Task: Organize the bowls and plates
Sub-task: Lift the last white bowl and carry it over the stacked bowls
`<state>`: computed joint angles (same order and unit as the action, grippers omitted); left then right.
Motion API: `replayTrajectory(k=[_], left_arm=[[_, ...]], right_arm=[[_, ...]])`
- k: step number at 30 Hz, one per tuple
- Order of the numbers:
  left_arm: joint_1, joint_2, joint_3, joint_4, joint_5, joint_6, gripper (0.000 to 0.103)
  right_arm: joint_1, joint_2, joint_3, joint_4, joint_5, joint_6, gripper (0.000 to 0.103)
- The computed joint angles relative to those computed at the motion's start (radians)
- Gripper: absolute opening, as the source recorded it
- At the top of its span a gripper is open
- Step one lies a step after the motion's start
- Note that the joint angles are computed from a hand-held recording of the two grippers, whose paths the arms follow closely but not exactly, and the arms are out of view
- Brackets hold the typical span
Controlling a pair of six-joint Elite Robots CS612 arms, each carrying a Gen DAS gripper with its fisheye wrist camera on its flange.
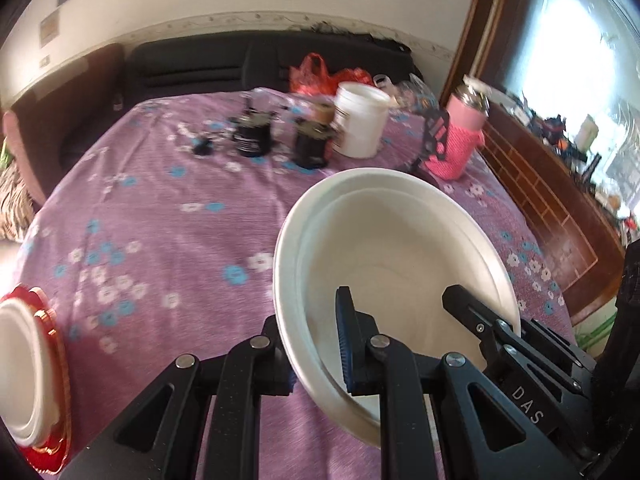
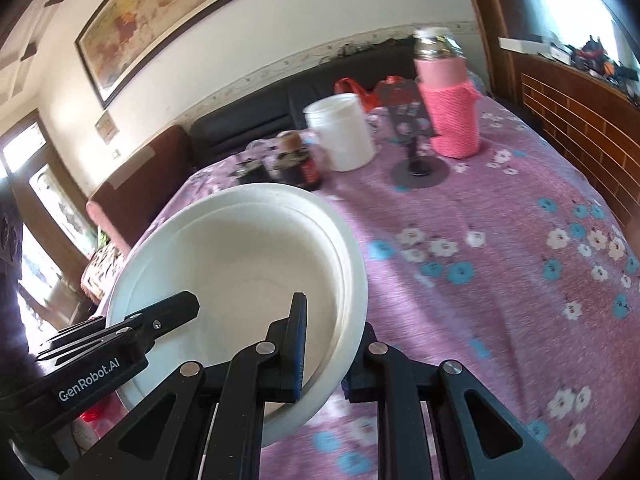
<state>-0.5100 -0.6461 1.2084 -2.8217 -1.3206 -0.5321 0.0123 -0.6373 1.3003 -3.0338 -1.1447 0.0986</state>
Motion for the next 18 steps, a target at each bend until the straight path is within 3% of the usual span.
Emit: replayTrajectory(k=[8,18], left_arm=[[0.027,-0.119,0.225,-0.188,0.065,-0.09,0.016],[0.075,-0.232,0.446,-0.287,0.199,-0.24,0.016]], right_arm=[[0.058,-0.039,0.027,-0.007,0.038,-0.065,0.015],[0.165,-0.036,-0.013,0.08,0.094,-0.187,0.016]])
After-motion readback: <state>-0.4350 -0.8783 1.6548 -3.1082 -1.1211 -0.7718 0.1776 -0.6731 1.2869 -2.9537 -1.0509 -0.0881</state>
